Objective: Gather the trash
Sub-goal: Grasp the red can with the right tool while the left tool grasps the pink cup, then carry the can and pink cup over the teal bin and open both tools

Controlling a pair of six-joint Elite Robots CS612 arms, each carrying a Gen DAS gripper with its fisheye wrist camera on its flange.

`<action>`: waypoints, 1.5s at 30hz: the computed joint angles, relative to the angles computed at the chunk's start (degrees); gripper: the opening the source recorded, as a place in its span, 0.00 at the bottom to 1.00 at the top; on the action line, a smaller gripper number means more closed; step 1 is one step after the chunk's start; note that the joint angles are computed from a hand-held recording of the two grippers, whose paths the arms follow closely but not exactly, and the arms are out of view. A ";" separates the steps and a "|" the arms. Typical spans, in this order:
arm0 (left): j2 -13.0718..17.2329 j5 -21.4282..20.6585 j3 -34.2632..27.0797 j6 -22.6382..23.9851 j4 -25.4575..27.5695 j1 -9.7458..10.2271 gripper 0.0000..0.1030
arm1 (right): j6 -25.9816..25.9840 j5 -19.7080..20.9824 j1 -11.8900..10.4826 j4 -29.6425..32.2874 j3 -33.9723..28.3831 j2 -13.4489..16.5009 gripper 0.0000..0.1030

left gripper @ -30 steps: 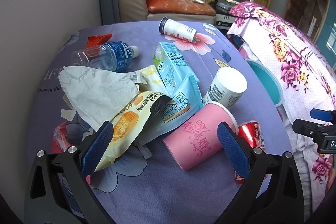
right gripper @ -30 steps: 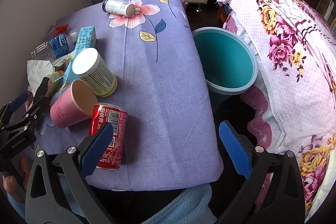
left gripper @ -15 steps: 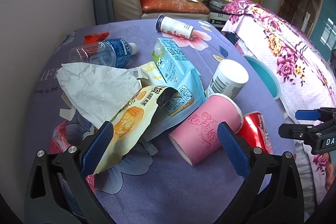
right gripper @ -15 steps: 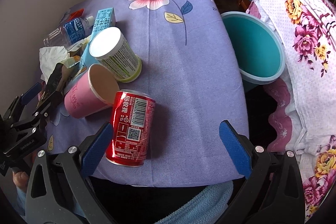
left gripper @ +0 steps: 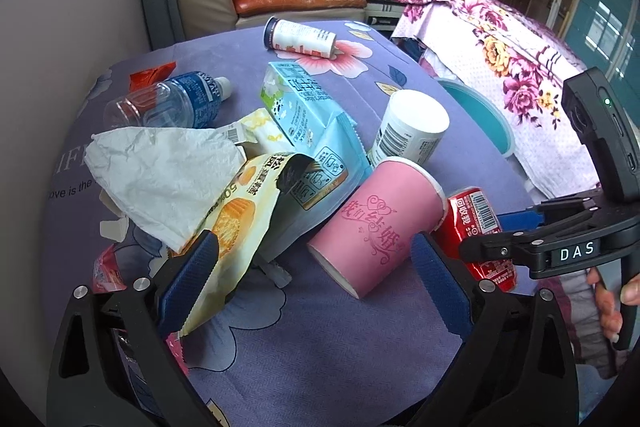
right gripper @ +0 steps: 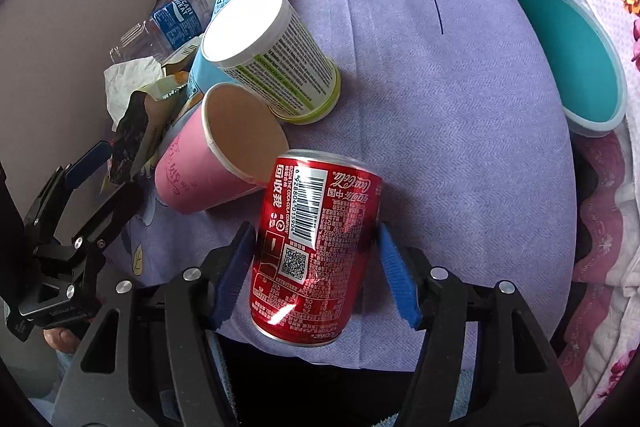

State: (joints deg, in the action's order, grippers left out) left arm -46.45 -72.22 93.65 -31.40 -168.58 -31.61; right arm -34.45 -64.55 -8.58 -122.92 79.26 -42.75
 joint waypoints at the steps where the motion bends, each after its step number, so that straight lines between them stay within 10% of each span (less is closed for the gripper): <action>1: 0.11 -0.54 -0.39 1.06 0.44 -0.03 0.88 | -0.26 -0.37 -0.04 -0.98 0.38 -0.21 0.58; 5: 1.10 -2.95 -2.87 6.73 3.97 0.06 0.69 | 1.23 -0.90 -0.91 -3.77 0.34 -0.14 0.58; 14: 5.13 -5.68 -10.13 16.16 12.80 0.01 0.71 | 4.32 -0.64 -2.56 -4.13 -2.16 1.35 0.58; 36: 2.83 -12.31 -11.29 5.66 8.46 0.08 0.63 | 8.23 5.47 -5.49 -8.93 -5.63 2.98 0.58; 45: 12.12 -16.62 -30.69 6.98 16.40 0.31 0.64 | 17.13 4.28 -8.46 -13.51 -14.67 7.68 0.58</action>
State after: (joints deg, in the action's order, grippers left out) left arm -34.33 -88.85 62.96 -24.41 -152.18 -31.31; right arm -17.32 -60.27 -17.03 -136.44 64.59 -35.07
